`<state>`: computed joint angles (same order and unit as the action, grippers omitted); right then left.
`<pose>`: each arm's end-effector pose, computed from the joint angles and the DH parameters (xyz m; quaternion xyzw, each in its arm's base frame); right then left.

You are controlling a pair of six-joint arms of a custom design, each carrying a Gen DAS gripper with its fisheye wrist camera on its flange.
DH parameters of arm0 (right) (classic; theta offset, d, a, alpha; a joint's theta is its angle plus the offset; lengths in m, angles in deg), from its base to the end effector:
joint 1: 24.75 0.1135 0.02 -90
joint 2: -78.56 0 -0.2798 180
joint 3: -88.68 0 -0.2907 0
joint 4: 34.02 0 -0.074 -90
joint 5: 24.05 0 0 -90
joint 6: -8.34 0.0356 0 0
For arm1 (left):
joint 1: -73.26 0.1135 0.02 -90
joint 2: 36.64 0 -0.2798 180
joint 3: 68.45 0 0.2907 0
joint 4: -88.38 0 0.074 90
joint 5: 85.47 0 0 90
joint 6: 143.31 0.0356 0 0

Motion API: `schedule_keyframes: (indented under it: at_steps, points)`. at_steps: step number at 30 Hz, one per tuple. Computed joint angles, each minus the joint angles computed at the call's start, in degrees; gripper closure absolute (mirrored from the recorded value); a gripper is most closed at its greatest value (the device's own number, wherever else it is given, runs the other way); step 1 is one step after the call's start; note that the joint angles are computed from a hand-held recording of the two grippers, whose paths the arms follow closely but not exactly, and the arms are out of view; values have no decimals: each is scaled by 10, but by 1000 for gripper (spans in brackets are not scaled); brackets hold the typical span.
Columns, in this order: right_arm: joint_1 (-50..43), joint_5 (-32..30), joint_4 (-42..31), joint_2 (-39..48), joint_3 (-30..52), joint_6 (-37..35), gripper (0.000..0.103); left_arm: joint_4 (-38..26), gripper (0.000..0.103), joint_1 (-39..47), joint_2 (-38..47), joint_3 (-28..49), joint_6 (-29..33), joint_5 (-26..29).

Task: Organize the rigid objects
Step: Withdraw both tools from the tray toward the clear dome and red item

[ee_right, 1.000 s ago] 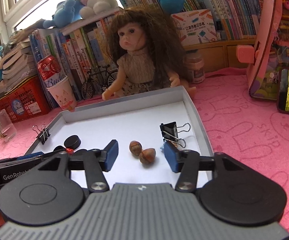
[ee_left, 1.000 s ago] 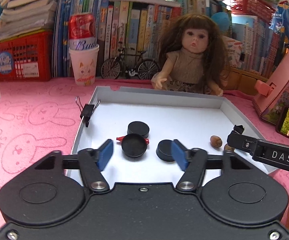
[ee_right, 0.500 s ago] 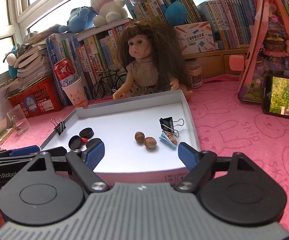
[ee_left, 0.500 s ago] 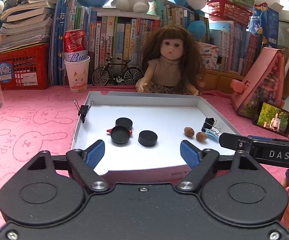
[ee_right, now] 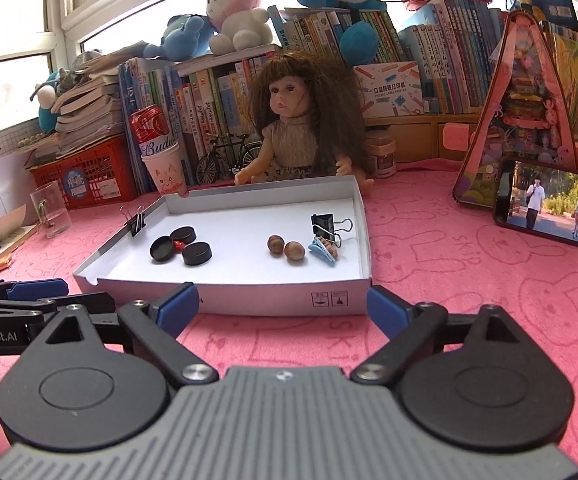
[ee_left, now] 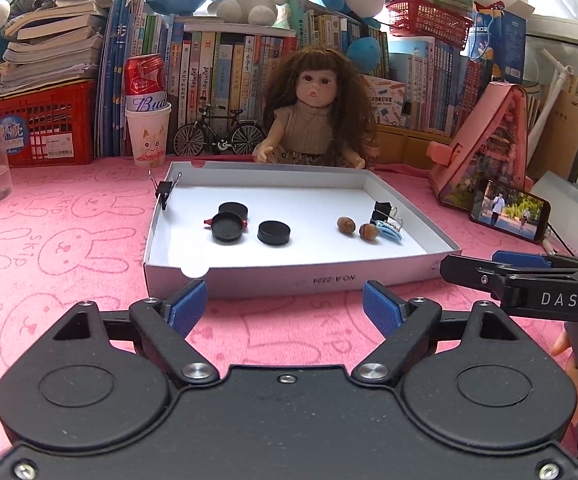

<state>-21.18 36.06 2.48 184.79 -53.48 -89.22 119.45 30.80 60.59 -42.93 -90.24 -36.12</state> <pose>0.2926 0.0360 0.0565 -0.2066 0.8285 0.2090 0.4768 0.1802 -0.1335 0.0493 -0.1038 0.8581 -0.0072 0.5029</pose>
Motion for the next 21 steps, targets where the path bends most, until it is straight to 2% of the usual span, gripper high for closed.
schedule_keyframes:
  at_steps: [10,21]
  points:
    - [-15,-7,61,-2,-62,-59,0,-37,19,-69,0,-16,-47,-43]
    - [-31,-19,83,14,-88,-68,0,-66,19,-132,29,-7,-88,-73]
